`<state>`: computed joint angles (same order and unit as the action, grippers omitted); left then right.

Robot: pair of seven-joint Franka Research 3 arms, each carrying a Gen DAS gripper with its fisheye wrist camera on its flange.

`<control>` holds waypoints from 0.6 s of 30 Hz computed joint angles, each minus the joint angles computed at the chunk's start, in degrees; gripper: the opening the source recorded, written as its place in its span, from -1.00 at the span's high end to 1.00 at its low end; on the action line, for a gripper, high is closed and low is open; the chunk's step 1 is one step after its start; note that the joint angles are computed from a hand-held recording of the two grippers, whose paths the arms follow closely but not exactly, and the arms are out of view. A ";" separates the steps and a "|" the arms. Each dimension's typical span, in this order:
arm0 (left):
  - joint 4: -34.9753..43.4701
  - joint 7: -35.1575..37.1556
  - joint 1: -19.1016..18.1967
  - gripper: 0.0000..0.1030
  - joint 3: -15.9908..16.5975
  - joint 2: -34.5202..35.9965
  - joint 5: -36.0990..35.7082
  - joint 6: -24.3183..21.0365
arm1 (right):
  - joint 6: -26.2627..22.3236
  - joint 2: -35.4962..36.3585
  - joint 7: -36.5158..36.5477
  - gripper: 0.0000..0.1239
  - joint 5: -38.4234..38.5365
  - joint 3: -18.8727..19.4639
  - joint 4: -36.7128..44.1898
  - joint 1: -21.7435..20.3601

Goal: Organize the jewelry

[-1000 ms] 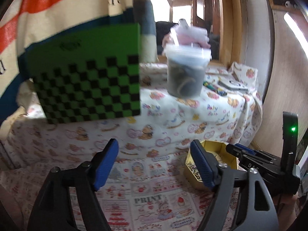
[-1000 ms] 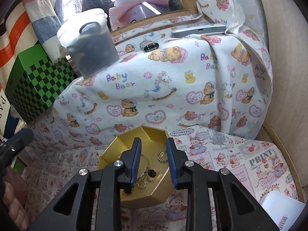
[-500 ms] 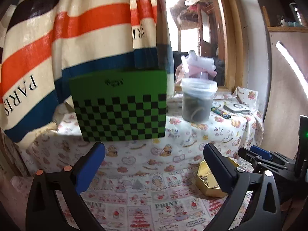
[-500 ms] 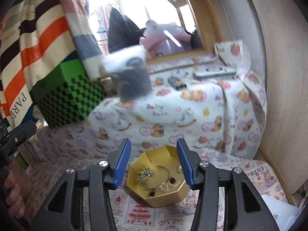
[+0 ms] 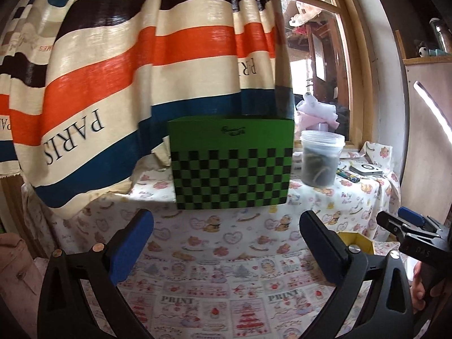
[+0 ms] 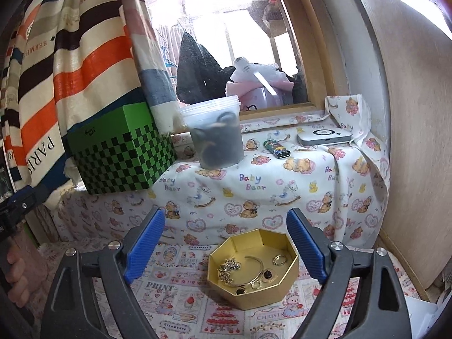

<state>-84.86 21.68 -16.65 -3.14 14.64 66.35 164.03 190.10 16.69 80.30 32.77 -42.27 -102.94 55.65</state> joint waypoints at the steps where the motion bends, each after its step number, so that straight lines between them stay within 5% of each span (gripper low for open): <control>1: -0.58 -1.10 -0.02 -0.99 0.38 -0.21 0.93 0.48 | 0.10 0.44 0.00 -0.45 0.03 -0.31 0.10 0.34; 13: -2.95 -16.51 0.03 -0.99 1.72 1.87 14.14 1.59 | 2.94 5.42 -5.45 -0.66 5.01 -0.11 1.71 2.14; 18: -2.99 -15.36 0.17 -0.99 1.43 3.02 13.76 0.86 | 2.29 7.71 -8.28 -0.66 9.09 -1.67 3.05 3.65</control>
